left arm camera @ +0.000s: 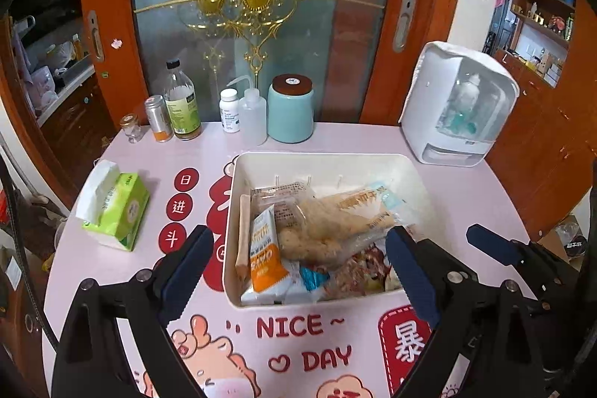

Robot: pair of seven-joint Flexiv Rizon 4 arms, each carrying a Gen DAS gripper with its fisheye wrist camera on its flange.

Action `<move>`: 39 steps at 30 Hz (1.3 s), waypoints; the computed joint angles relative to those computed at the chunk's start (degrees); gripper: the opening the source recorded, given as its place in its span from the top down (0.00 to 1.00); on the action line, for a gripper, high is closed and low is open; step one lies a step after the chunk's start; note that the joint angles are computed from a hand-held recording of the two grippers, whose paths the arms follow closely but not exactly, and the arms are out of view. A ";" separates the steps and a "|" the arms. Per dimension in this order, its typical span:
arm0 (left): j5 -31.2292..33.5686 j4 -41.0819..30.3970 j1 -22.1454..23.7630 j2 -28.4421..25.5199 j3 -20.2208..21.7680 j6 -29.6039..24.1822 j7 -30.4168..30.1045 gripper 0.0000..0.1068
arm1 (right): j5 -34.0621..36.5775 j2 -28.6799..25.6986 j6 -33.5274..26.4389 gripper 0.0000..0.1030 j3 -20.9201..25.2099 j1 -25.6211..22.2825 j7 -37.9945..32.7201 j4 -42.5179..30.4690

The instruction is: Organize snacks

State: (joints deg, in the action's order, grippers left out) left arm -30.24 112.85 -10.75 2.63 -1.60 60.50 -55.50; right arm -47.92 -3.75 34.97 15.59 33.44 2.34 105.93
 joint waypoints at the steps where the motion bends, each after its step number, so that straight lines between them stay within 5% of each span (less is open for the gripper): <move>1: -0.22 0.84 -0.16 1.13 0.22 0.12 0.26 0.13 | -0.04 0.36 -0.36 0.35 0.27 0.23 0.08 0.07; 19: 4.90 10.28 0.18 17.45 5.04 -6.52 -1.63 0.12 | 2.63 7.15 -8.97 0.35 6.45 4.28 0.69 1.74; 39: 14.68 16.39 1.66 31.59 5.01 -16.29 -10.99 0.12 | 8.51 11.75 -15.24 0.35 11.87 7.68 2.52 3.22</move>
State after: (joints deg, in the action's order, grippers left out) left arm -15.55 129.24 -9.10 34.21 3.41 44.21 -66.49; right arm -39.41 8.01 19.73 27.46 41.12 4.86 109.15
